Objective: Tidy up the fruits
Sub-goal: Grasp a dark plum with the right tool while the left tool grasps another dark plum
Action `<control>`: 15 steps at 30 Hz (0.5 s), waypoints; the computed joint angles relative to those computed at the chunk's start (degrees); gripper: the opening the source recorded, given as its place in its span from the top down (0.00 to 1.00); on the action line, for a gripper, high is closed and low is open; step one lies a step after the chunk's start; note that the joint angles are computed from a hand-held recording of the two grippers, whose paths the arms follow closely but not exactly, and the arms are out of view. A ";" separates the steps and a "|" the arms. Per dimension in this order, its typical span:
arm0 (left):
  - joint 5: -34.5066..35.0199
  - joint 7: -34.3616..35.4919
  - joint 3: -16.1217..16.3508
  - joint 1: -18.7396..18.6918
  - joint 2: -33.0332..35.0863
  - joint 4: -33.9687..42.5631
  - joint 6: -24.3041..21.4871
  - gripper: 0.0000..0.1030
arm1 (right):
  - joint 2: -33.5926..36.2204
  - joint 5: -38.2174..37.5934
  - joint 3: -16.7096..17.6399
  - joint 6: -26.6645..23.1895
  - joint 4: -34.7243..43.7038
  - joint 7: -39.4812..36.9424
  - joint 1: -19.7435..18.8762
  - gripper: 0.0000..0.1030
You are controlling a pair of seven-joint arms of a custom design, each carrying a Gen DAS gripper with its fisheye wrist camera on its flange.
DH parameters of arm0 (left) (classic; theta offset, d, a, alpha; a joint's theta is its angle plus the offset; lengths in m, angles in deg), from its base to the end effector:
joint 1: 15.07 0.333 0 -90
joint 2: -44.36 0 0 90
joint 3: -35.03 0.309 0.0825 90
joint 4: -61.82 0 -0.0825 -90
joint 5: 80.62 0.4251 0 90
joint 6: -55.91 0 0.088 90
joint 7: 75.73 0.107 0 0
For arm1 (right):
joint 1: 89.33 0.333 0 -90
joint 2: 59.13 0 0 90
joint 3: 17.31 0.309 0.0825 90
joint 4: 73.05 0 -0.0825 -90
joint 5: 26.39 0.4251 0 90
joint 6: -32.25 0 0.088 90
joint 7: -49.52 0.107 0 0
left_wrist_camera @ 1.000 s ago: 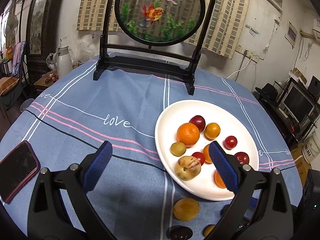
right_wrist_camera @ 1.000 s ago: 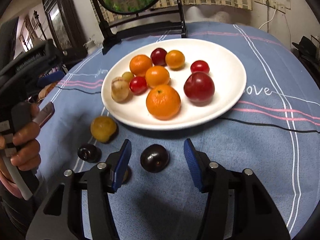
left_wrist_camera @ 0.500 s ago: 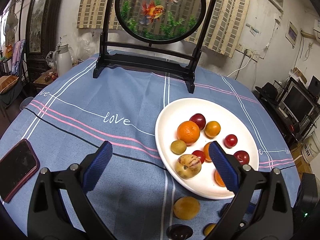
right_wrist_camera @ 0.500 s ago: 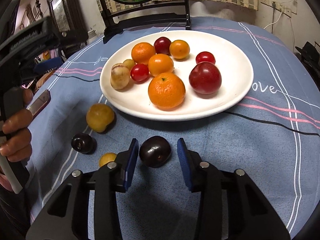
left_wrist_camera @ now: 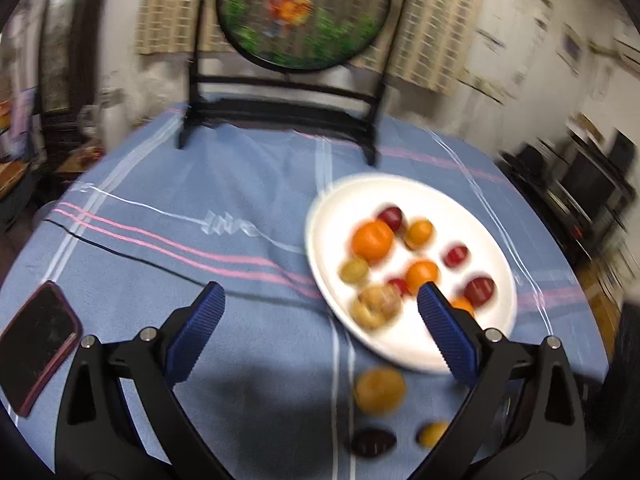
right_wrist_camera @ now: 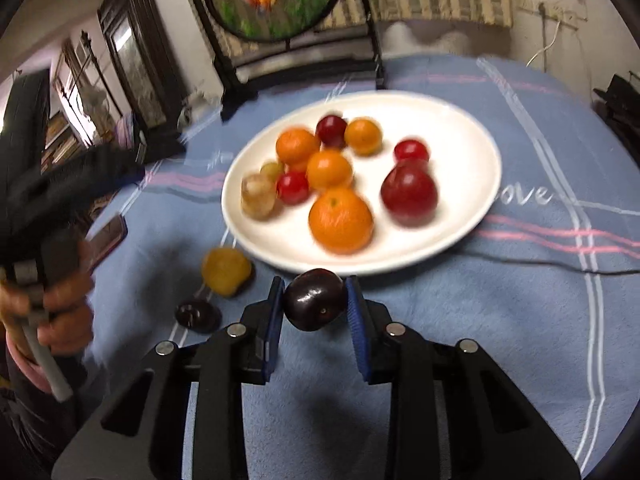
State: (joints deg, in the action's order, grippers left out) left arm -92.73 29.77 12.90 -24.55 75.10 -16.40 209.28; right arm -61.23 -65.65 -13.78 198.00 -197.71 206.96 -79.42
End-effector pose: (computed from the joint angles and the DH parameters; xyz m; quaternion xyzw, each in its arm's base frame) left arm 0.7117 -0.3450 0.5025 -0.4481 0.7902 -0.4046 0.1053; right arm 0.5788 0.1769 0.4564 -0.5299 0.7484 -0.2246 0.3295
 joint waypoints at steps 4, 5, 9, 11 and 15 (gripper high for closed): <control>-7.30 14.42 -6.14 6.10 -3.58 -7.10 -2.00 0.05 | -0.47 -0.29 -0.08 0.19 -0.47 1.73 -0.41 0.70; -9.57 18.07 -7.13 7.26 -4.51 -8.73 -2.94 0.05 | -0.41 1.66 -0.19 0.60 -0.70 0.50 -0.37 0.70; -11.88 25.57 -6.07 6.85 -7.99 -14.33 -3.75 0.22 | -0.25 4.35 -0.10 0.56 -0.80 -1.27 -0.40 0.70; -12.17 27.29 -4.80 5.65 -8.76 -15.38 -4.28 0.35 | -0.25 4.23 -0.02 0.50 -0.78 -1.17 -0.44 0.70; -12.46 28.15 -2.43 3.40 -8.79 -15.18 -5.51 0.42 | -0.38 3.26 0.15 -0.02 -0.84 -0.40 -0.54 0.70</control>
State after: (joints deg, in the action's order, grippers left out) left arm -105.20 57.91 10.48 -21.15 66.31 -31.57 203.77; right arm -61.61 -62.39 -13.63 197.98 -198.55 206.56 -79.96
